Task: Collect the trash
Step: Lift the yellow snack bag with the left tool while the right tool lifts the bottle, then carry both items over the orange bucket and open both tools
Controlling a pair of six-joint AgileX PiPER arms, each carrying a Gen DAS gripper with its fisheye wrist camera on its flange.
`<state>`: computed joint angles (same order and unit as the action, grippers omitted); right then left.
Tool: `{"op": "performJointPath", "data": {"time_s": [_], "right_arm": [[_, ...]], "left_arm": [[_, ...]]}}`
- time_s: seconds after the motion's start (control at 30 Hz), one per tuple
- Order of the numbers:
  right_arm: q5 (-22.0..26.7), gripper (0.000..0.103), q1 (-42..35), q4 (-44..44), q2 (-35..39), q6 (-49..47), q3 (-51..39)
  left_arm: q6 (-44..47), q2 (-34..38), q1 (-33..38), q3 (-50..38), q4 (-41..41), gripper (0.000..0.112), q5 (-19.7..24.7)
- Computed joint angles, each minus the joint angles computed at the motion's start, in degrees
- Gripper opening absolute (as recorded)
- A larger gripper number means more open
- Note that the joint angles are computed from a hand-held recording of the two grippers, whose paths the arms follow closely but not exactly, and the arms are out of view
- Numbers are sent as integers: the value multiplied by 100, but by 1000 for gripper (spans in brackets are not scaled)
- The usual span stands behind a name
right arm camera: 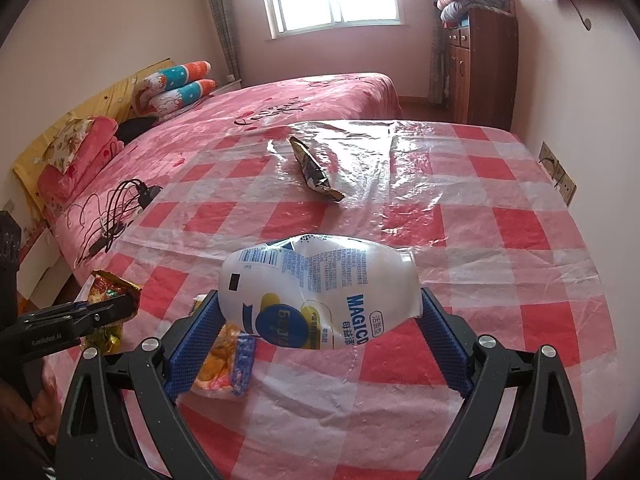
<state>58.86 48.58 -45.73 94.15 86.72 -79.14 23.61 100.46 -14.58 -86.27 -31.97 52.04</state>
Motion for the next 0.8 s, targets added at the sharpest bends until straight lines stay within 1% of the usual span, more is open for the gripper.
{"op": "performJointPath", "data": {"time_s": [0.37,0.6,0.8], "right_arm": [[211,93,318,78,397,-426,-752],[313,93,480,261,896,-914,-1535],[267,93,553,559,1329,-1389,-2216]], "left_arm": [[326,-252,524,311,-142,42,29],[545,-359,1001,449,-235,42,97],[759,-425,1455,561,-322,42,175]]}}
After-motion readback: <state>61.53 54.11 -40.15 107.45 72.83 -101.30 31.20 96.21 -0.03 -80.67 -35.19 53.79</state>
